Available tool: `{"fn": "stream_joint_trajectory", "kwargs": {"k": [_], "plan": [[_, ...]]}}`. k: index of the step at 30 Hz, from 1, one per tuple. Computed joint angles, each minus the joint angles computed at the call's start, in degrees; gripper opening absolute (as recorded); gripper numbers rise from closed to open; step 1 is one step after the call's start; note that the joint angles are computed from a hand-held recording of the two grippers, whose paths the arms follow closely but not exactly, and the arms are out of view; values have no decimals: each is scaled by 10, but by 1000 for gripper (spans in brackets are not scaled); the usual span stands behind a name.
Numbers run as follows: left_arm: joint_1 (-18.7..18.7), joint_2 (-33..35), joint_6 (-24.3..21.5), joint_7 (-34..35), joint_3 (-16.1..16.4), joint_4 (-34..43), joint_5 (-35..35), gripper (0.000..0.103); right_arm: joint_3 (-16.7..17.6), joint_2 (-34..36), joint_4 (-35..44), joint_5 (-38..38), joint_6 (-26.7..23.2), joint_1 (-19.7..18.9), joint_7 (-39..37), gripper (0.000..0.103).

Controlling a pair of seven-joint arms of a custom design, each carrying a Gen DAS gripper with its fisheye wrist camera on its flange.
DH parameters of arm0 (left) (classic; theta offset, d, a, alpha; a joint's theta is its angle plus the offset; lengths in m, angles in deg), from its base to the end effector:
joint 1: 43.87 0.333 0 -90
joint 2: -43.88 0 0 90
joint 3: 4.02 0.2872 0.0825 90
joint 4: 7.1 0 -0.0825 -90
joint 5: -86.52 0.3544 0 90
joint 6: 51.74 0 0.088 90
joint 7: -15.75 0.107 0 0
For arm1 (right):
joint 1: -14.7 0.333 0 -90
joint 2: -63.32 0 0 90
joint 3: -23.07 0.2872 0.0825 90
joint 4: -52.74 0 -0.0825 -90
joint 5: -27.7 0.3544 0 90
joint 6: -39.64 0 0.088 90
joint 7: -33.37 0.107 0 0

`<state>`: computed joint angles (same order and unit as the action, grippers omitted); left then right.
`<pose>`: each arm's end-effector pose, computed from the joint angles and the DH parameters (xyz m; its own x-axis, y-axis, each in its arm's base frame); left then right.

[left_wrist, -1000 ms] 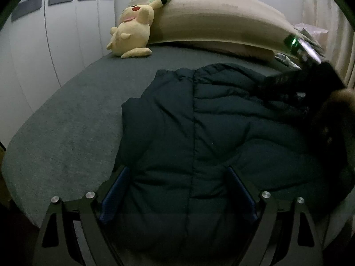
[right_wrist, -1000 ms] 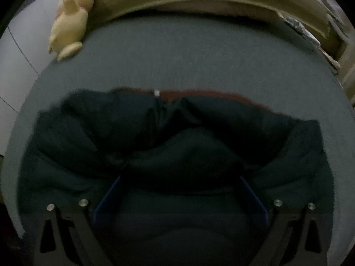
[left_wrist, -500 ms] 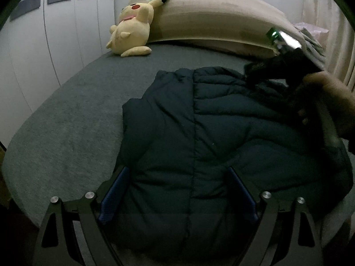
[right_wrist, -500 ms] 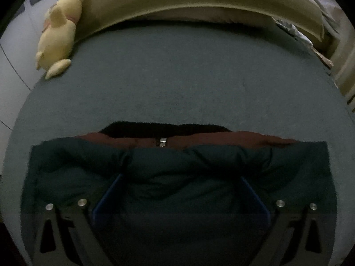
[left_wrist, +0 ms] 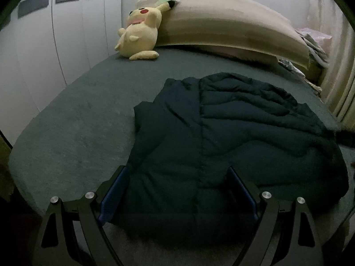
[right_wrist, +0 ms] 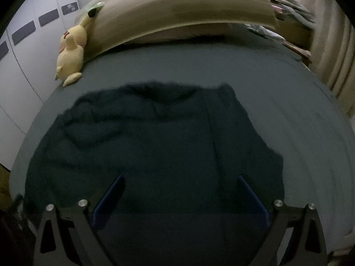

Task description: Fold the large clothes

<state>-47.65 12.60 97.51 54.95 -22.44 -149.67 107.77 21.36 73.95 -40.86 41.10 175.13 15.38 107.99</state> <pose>0.3830 -0.1789 0.5244 0.1990 -0.9775 0.0701 -0.7070 -0.1927 -0.6804 0.6287 -0.0070 0.5475 0.1533 -0.9850 -0.0785 -0.8363 -0.0870 -0.5413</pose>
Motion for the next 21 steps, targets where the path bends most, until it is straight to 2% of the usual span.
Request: {"fn": "stream_joint_trajectory", "kwargs": {"k": [2, 5, 9, 11, 13, 15, 16, 18, 20, 21], "plan": [[-3, -1, -5, 2, 0, 2, -2, 90, -6, -28, -60, -32, 31, 5, 3, 102], [-11, 4, -18, 7, 3, 8, -11, 90, -3, -24, -81, -21, 63, 3, -21, 103], [-25, 10, -2, 41, 25, 22, -29, 90, -4, -45, -92, 8, 54, -5, -27, 102], [-17, 30, 0, 62, 35, 49, -35, 90, -5, -77, -125, 36, 72, -8, -48, 102], [8, 68, -8, 65, 35, 96, -24, 90, -11, -112, -166, 57, 89, -9, -68, 102], [5, 123, -11, 106, 56, 151, -41, 90, -21, -137, -198, 70, 99, -10, -80, 102], [-2, 156, -18, 140, 67, 182, -57, 90, -25, -145, -209, 73, 105, -10, -81, 102], [6, 215, -65, 147, 60, 242, -31, 90, -36, -160, -231, 86, 114, -13, -89, 102], [0, 268, -123, 162, 65, 288, -33, 90, -41, -161, -241, 89, 122, -14, -89, 102], [-4, 282, -135, 168, 71, 293, -43, 90, -41, -154, -238, 84, 123, -15, -85, 102]]}}
